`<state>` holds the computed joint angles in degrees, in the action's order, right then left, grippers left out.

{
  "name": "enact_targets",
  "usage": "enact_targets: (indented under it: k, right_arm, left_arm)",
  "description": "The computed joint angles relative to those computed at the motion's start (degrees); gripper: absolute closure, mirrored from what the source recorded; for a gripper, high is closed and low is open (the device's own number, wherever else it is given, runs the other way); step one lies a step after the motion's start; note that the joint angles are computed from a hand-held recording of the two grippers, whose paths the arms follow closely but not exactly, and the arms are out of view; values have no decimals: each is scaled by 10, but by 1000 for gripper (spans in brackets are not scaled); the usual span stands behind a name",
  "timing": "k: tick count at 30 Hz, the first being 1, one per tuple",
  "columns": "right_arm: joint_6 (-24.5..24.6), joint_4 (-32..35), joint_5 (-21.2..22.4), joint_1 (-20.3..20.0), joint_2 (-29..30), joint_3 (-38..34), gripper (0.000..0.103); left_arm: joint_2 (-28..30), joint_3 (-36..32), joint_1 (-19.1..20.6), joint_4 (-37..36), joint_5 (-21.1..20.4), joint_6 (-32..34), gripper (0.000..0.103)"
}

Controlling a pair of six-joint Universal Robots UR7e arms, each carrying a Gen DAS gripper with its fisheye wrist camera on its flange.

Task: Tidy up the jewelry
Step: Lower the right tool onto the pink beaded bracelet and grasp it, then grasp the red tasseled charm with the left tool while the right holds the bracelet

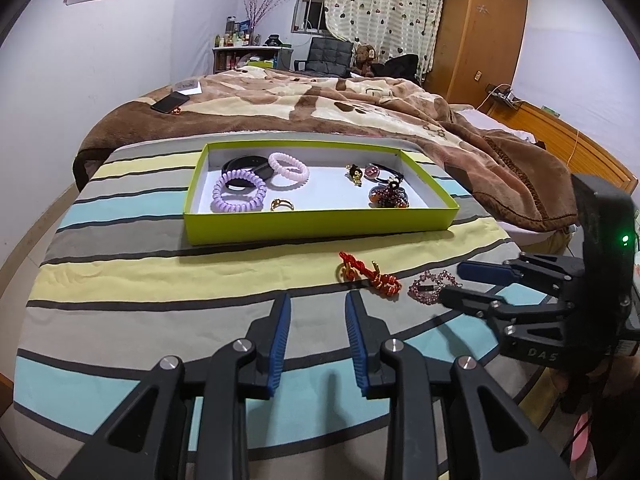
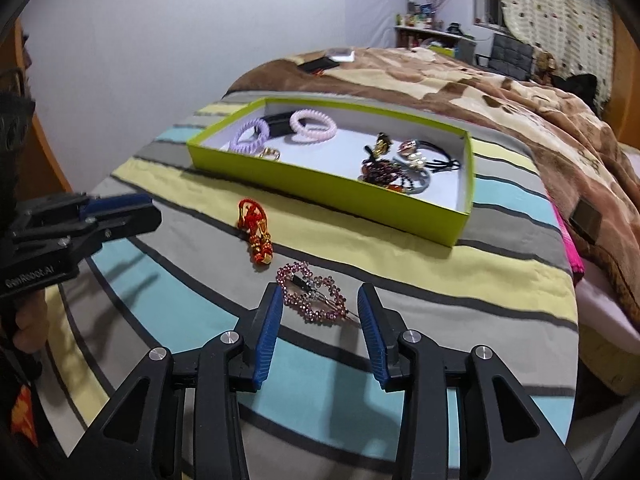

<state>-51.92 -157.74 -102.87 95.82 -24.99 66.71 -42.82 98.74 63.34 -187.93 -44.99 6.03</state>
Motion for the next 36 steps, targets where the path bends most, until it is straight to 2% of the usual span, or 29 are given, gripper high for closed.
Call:
enact_targets:
  k: [4, 8, 12, 13, 14, 23, 32, 36]
  right_arm:
    - [-28, 35, -19, 4, 15, -26, 63]
    - [-53, 29, -32, 7, 22, -31, 63]
    - [-43, 23, -33, 6, 19, -26, 67]
    - [-43, 17, -35, 6, 18, -22, 71]
    - [-43, 11, -38, 7, 18, -20, 82]
    - [-16, -20, -44, 5, 6, 3, 82]
    - [19, -21, -33, -2, -8, 14, 82]
    - [25, -23, -32, -4, -9, 14, 82]
  left_arm:
    - [3, -8, 3, 9, -5, -1, 71]
    - [6, -17, 6, 21, -9, -4, 71]
    - [10, -26, 9, 34, -13, -10, 71]
    - [11, -29, 10, 37, -14, -11, 70]
    - [13, -31, 10, 40, -15, -12, 70]
    - [27, -63, 16, 85, -35, -40, 68]
    - [54, -118, 25, 150, -46, -94, 63]
    - [69, -137, 23, 156, -30, -97, 62]
